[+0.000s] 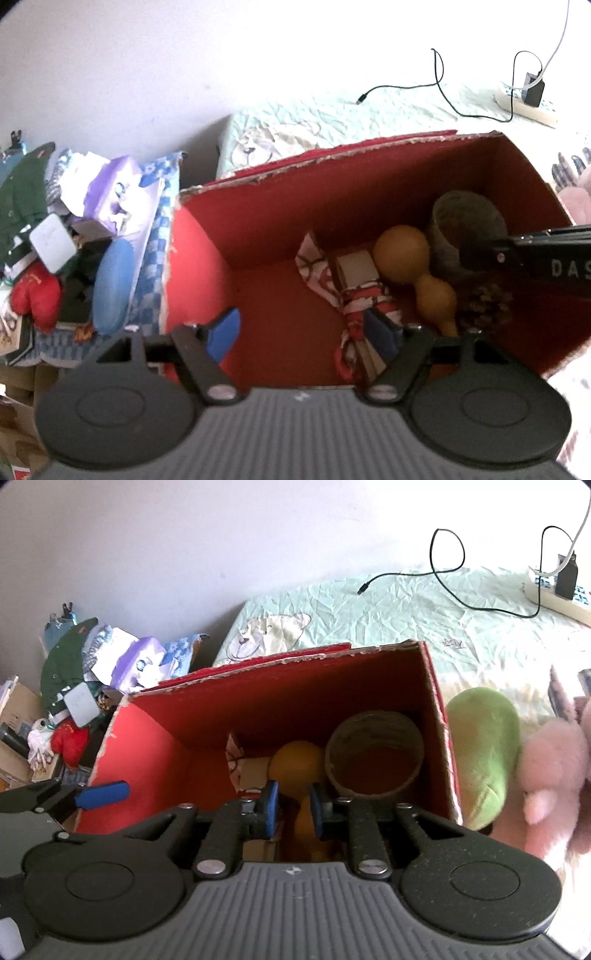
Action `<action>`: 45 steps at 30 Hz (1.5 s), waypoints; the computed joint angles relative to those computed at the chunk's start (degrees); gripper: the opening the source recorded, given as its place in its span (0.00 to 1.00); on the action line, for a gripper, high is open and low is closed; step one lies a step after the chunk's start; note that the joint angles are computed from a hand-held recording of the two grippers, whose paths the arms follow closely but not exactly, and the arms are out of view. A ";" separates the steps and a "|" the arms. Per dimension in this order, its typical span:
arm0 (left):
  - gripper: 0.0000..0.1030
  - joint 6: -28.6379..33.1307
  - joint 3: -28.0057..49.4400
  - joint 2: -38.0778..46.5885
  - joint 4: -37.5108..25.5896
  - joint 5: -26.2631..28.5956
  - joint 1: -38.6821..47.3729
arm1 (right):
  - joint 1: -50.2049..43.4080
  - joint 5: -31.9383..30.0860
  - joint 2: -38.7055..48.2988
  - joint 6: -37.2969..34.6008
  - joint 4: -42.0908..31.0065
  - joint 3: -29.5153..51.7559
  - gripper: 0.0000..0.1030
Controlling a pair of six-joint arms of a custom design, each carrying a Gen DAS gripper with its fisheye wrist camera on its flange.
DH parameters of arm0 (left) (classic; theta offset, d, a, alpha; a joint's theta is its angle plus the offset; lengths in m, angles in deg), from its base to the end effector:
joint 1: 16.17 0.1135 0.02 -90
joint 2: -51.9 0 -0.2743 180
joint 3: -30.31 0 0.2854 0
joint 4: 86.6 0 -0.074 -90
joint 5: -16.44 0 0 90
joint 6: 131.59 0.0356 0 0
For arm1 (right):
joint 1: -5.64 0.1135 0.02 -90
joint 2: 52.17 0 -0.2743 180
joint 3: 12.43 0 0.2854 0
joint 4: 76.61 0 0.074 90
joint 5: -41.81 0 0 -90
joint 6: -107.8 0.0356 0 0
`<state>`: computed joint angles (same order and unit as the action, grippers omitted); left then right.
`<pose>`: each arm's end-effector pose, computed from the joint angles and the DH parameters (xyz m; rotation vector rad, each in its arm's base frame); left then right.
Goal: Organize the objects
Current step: 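Withdraw the right tool toward the red floral-printed gift box, then grasp the red floral-printed gift box with the right tool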
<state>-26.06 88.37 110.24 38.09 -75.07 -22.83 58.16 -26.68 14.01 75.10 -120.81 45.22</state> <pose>0.2220 -0.0250 0.2552 0.4792 2.4977 0.0943 0.1663 0.1955 0.2369 0.2580 2.4320 0.4069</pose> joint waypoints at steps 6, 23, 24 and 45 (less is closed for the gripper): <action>0.70 0.22 -0.02 -5.40 -3.29 2.14 3.02 | 4.01 2.44 -4.38 1.41 -1.13 -1.17 0.23; 0.70 14.23 2.59 -21.77 -23.93 19.20 30.27 | 17.06 -4.27 -15.37 -3.78 4.83 -7.76 0.26; 0.70 17.41 1.98 -22.43 -26.04 21.12 32.95 | 18.06 -4.58 -15.08 -3.69 4.83 -8.25 0.27; 0.85 20.43 -15.21 -17.70 -27.09 22.75 33.47 | 11.96 -24.51 5.27 15.10 26.71 -15.20 0.46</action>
<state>-5.63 73.17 92.54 11.00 -52.32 10.63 70.12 -51.18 19.28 90.20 -94.10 30.02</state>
